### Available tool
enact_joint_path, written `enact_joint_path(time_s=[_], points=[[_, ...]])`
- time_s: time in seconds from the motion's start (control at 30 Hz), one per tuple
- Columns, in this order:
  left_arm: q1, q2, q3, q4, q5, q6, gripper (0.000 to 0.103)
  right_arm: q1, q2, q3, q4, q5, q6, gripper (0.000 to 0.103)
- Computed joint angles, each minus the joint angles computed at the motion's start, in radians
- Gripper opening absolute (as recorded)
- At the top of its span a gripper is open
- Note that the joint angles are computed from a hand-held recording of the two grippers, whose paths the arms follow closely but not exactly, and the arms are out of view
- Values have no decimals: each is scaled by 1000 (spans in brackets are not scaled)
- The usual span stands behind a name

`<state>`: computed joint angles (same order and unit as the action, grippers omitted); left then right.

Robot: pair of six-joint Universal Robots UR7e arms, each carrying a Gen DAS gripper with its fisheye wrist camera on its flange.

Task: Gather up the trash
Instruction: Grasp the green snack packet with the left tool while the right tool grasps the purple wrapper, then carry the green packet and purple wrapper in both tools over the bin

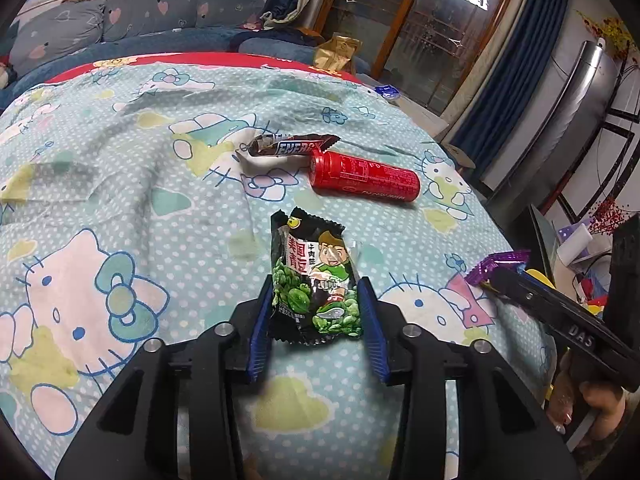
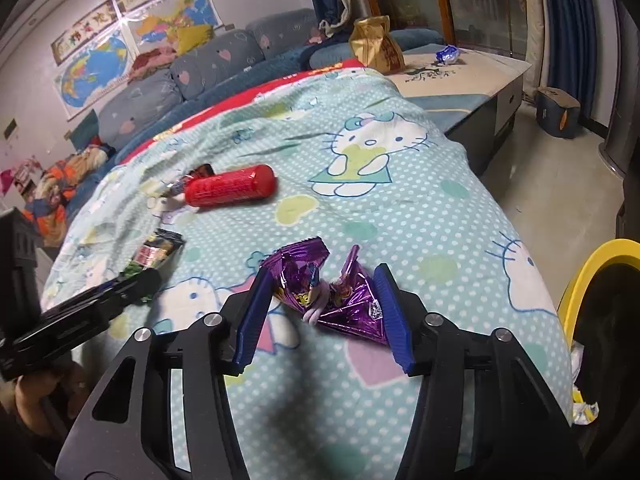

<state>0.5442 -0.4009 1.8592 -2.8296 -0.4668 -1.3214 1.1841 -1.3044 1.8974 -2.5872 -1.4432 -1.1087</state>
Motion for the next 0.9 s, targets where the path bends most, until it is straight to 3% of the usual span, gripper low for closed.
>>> enact_joint_path(time_s=[0.2,0.9], points=[[-6,12,-5,-68,-10,55,29,-14,-39,13,37,40,-8,44],[-54,99,-139,-242,-40,341,29,-72,-103,-38,45,114,19,44]])
